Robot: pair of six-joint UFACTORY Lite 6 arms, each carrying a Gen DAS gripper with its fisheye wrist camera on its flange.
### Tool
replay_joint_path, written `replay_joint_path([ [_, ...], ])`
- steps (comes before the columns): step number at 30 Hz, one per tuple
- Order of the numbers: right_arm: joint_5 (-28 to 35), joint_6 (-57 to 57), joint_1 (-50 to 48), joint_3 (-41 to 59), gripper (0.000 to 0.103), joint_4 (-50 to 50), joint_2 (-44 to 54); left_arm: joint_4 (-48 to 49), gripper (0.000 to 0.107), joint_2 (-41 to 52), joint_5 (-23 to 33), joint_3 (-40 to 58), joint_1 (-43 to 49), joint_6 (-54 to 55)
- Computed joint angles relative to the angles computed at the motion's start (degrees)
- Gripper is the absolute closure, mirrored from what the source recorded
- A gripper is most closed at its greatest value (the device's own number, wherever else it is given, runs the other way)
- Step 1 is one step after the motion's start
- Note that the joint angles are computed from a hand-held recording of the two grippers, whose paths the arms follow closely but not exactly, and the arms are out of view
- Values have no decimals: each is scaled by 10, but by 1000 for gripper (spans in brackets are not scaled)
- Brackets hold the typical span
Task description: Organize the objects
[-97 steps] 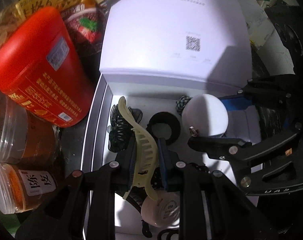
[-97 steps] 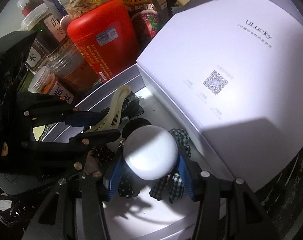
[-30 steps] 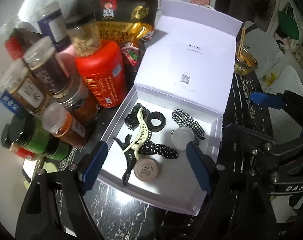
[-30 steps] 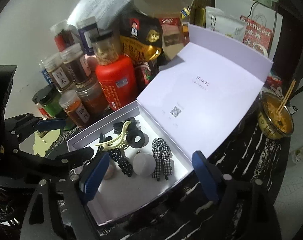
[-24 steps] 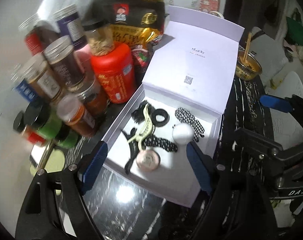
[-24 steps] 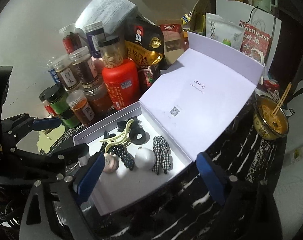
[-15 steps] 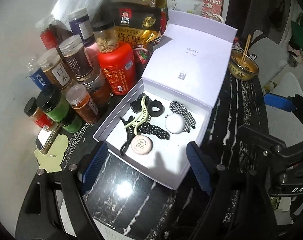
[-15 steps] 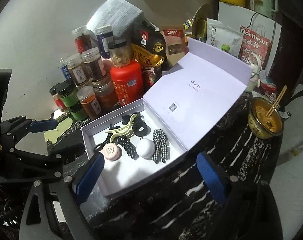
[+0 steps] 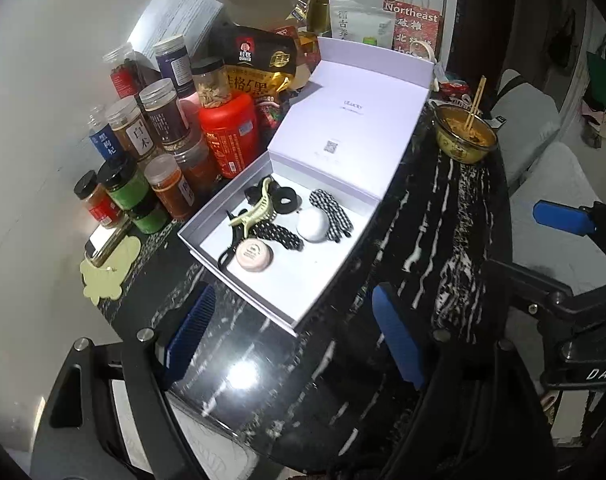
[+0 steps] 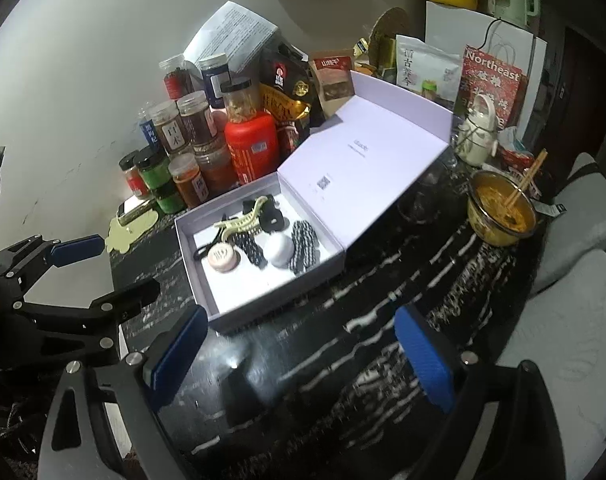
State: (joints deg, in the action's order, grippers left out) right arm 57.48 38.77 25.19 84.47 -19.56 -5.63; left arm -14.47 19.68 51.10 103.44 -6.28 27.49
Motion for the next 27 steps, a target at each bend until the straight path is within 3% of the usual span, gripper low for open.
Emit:
replay_joint_path([
  [15,63,84,118,-150,7,-40,-197,44,27,-251,-45,-269,-29,-91],
  [27,121,168,228,-183,7,-92,-253,52,27,-351,-36,-354,-20,-127],
])
